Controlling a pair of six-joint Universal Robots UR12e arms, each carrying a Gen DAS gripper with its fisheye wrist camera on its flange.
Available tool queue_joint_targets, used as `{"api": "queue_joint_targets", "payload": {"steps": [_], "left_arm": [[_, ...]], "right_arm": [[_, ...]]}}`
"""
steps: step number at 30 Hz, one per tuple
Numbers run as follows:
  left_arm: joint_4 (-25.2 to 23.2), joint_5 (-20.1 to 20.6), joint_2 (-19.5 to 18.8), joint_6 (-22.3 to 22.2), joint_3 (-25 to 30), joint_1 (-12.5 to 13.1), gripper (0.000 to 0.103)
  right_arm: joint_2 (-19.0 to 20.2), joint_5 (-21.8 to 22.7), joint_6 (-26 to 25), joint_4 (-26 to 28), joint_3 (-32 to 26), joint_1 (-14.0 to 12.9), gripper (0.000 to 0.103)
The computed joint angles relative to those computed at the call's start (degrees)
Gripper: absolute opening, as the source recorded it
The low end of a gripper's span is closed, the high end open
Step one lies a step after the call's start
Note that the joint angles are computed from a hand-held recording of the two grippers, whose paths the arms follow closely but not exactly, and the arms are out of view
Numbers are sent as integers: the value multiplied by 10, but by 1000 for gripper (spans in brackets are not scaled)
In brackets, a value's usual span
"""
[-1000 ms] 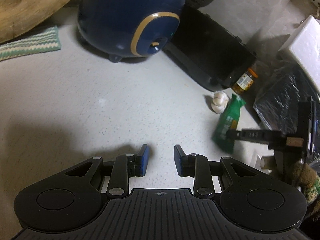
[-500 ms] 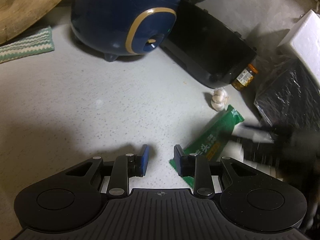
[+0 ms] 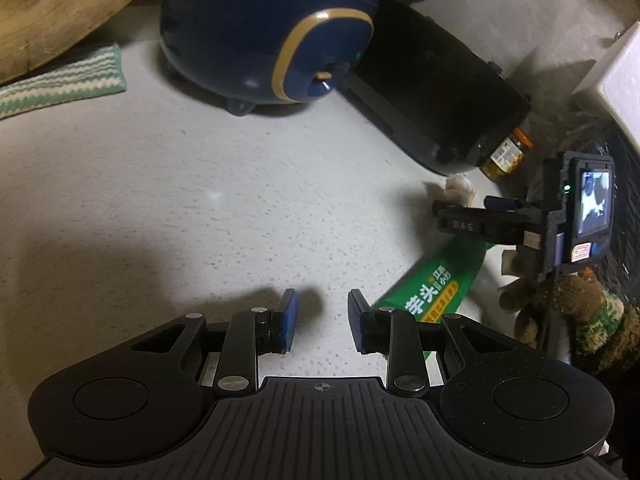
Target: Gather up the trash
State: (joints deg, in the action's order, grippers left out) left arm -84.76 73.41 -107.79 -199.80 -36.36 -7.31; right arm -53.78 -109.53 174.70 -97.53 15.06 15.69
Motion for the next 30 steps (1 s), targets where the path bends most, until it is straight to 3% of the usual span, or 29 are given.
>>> {"api": "queue_joint_targets", "payload": {"steps": [1, 3, 5, 7, 10, 17, 23, 25, 29, 30], "left_arm": [[-4, -2, -3, 1, 4, -1, 31], [-12, -4, -10, 5, 13, -3, 31], [-21, -9, -19, 14, 28, -5, 31], [-23, -18, -24, 23, 35, -7, 31], [-21, -29, -32, 34, 44, -8, 31], [-15, -55, -59, 68, 79, -20, 31], [-2, -66, -83, 104, 110, -32, 31], [-14, -54, -93, 115, 125, -36, 31], [-35, -52, -93, 145, 126, -37, 31], [-41, -56, -90, 163, 123, -37, 31]], "right_arm": [[-3, 13, 5, 6, 1, -3, 71], [-10, 48, 11, 20, 5, -11, 45], [-21, 71, 26, 27, 18, -18, 32], [-41, 85, 49, 16, 50, -22, 30], [-70, 106, 78, 14, 91, -29, 16], [-120, 210, 81, 40, 152, -51, 16], [-163, 214, 73, -16, 213, -54, 18], [-169, 195, 72, -30, 222, -53, 26], [-179, 173, 70, -57, 238, -55, 63], [-181, 172, 68, -63, 242, -57, 67]]}}
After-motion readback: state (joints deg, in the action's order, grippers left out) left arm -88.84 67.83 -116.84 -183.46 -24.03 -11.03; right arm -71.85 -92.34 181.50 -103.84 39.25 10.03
